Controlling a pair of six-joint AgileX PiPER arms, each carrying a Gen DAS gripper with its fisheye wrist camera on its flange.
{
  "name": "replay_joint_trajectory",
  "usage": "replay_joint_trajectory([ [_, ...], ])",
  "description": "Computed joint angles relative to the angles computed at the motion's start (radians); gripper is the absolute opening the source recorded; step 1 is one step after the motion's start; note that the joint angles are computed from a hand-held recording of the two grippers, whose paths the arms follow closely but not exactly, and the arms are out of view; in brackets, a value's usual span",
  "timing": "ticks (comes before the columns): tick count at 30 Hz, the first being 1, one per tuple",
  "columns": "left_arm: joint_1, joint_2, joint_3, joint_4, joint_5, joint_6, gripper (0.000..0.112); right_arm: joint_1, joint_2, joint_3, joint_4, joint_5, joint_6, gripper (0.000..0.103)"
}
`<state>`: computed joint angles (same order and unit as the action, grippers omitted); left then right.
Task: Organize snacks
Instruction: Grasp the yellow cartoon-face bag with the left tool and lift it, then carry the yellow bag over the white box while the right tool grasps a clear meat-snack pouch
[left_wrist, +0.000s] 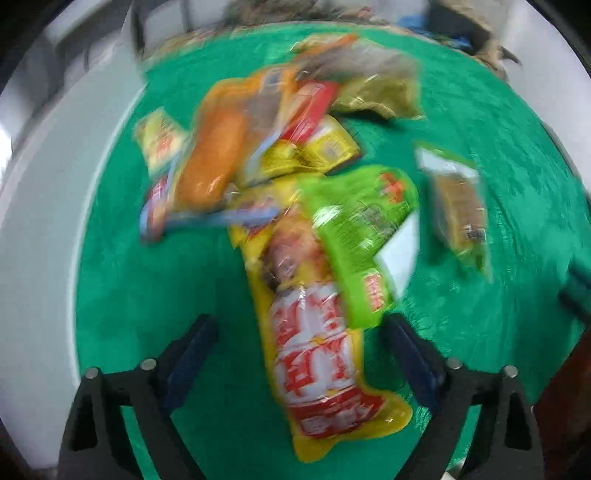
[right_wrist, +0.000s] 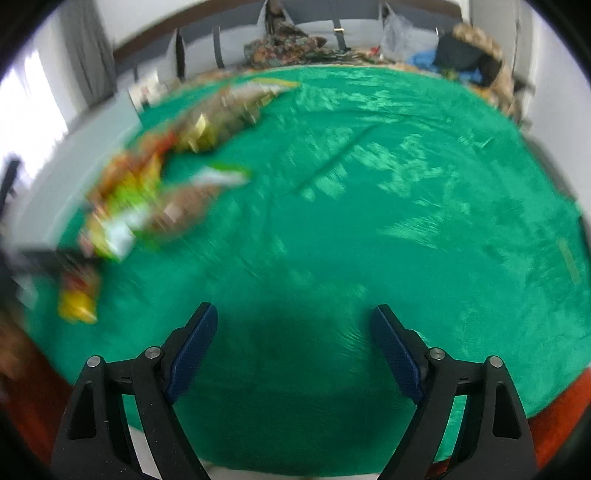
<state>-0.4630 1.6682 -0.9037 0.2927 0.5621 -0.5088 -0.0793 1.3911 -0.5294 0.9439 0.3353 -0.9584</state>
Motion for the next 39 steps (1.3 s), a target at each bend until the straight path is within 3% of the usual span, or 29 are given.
replay_joint_trajectory([
  [2, -0.006, -0.023, 0.035, 0.009, -0.038, -0.008, 0.049, -0.041, -0.001, -0.044, 0.060, 0.091, -0.040, 0.088],
  [3, 0.018, -0.036, 0.039, -0.047, -0.025, 0.041, 0.045, -0.043, 0.017, -0.087, 0.045, 0.136, -0.013, 0.087],
  [5, 0.072, -0.083, 0.084, -0.102, -0.027, 0.107, 0.041, -0.023, 0.089, -0.189, 0.008, 0.204, 0.069, 0.087],
  [10, 0.197, -0.203, 0.210, -0.139, -0.081, 0.090, 0.041, 0.129, 0.358, -0.503, -0.209, 0.322, 0.479, 0.085],
  [11, 0.204, -0.211, 0.222, -0.106, -0.086, 0.055, 0.041, 0.173, 0.403, -0.559, -0.287, 0.329, 0.565, 0.082],
  [12, 0.210, -0.210, 0.229, -0.086, -0.092, 0.044, 0.041, 0.225, 0.453, -0.618, -0.382, 0.336, 0.665, 0.066],
  [13, 0.216, -0.216, 0.244, -0.077, -0.100, 0.043, 0.041, 0.260, 0.463, -0.637, -0.471, 0.321, 0.758, 0.061],
  [14, 0.215, -0.205, 0.244, -0.068, -0.109, 0.038, 0.041, 0.283, 0.464, -0.647, -0.522, 0.310, 0.811, 0.045],
  [17, 0.230, -0.193, 0.268, -0.062, -0.170, 0.052, 0.040, 0.261, 0.479, -0.666, -0.488, 0.361, 0.795, 0.043],
  [20, 0.267, -0.240, 0.290, -0.263, -0.203, 0.227, 0.040, 0.177, 0.476, -0.665, -0.383, 0.438, 0.713, 0.037],
  [22, 0.278, -0.260, 0.294, -0.359, -0.218, 0.308, 0.040, 0.091, 0.449, -0.621, -0.253, 0.489, 0.623, 0.037],
  [24, 0.307, -0.277, 0.283, -0.489, -0.211, 0.436, 0.040, 0.048, 0.433, -0.599, -0.215, 0.505, 0.594, 0.037],
  [28, 0.362, -0.347, 0.266, -0.699, -0.145, 0.613, 0.040, 0.024, 0.420, -0.579, -0.178, 0.491, 0.568, 0.037],
  [31, 0.455, -0.453, 0.240, -0.842, -0.032, 0.757, 0.040, 0.018, 0.387, -0.567, -0.096, 0.527, 0.534, 0.037],
  [34, 0.652, -0.522, 0.149, -0.965, 0.139, 0.919, 0.040, 0.067, 0.351, -0.604, 0.002, 0.579, 0.528, 0.036],
  [36, 0.796, -0.521, 0.071, -1.003, 0.247, 0.992, 0.040, 0.105, 0.339, -0.653, 0.054, 0.618, 0.528, 0.009],
  [38, 0.951, -0.477, -0.027, -1.028, 0.339, 1.059, 0.040, 0.184, 0.346, -0.759, 0.086, 0.649, 0.573, 0.009],
  [39, 1.003, -0.447, -0.076, -1.006, 0.347, 1.066, 0.040, 0.231, 0.362, -0.831, 0.080, 0.659, 0.601, 0.009],
])
